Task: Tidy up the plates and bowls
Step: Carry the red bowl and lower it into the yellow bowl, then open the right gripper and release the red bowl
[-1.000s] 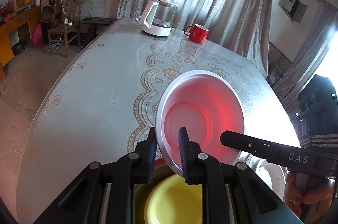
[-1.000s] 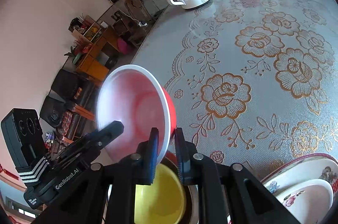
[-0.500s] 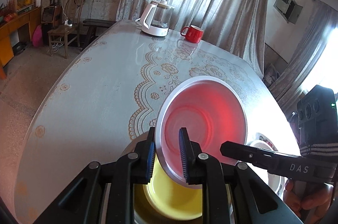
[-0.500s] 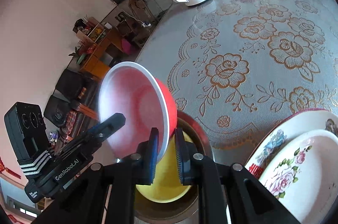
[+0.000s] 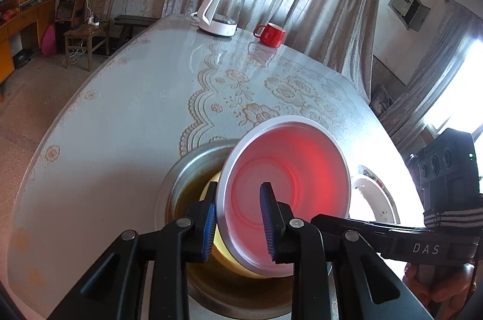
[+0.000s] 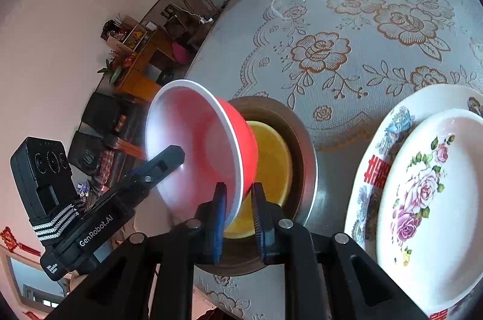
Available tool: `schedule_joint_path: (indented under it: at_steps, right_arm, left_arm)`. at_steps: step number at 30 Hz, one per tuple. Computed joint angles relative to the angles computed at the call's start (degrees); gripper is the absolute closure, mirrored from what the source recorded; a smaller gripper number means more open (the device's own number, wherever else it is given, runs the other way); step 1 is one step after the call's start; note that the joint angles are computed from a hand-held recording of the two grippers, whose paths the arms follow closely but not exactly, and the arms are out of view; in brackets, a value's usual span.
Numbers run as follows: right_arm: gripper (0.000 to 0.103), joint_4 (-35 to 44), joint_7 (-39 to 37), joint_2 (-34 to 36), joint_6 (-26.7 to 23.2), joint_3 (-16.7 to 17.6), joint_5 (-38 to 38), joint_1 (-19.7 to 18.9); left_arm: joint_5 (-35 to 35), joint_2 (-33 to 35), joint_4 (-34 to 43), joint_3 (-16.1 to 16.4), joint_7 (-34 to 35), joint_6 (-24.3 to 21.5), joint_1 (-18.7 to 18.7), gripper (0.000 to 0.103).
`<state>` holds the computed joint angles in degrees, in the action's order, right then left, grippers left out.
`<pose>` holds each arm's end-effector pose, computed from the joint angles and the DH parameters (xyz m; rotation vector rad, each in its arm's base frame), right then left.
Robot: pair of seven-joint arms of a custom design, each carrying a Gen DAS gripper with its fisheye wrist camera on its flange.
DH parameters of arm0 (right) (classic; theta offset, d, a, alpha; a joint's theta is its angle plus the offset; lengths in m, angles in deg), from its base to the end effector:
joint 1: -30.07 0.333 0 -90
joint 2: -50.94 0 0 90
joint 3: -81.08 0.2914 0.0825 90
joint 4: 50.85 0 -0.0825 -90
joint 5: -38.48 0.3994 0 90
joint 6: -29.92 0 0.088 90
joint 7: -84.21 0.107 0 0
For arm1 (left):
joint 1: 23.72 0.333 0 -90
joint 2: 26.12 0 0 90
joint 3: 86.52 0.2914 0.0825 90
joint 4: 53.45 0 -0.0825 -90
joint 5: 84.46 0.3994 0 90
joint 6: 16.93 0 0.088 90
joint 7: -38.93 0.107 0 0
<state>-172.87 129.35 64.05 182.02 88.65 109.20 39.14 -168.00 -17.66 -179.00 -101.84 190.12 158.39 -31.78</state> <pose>0.5719 0.1431 0.2839 -1.6993 1.6758 0.2163 0.5428 -0.1480 0.3181 -1.8946 1.9590 -1.1282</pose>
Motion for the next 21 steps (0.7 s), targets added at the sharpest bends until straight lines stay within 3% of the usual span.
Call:
schedule_joint_path:
  at_steps: [5,7,13,21]
  right_arm:
    - [0.085,-0.21,2.63,0.69,-0.28,-0.15,-1.53,0.01]
    - [0.081,-0.09,3.46,0.84,-0.03,-0.05,-2.62,0.14]
    - [0.080,-0.86,4.76,0.04,2.49,0.27,-6.68,0.81]
    - [0.080,-0.68,6.02,0.26,1.61,0.48,-7.57,0.18]
  left_arm:
    - [1.13,0.09,-0.85,-0.06,-1.24,-0.81,0.19,0.077]
    - [2.14,0.10,-1.27,-0.05,-2.04,-0.46,0.09,0.077]
    - [4.27,0.56,-1.48,-0.39,-3.75,-0.71,0.58,0.077]
    - [7.31,0.15,-2.45,-0.70,-6.34,-0.39,1.08,0.077]
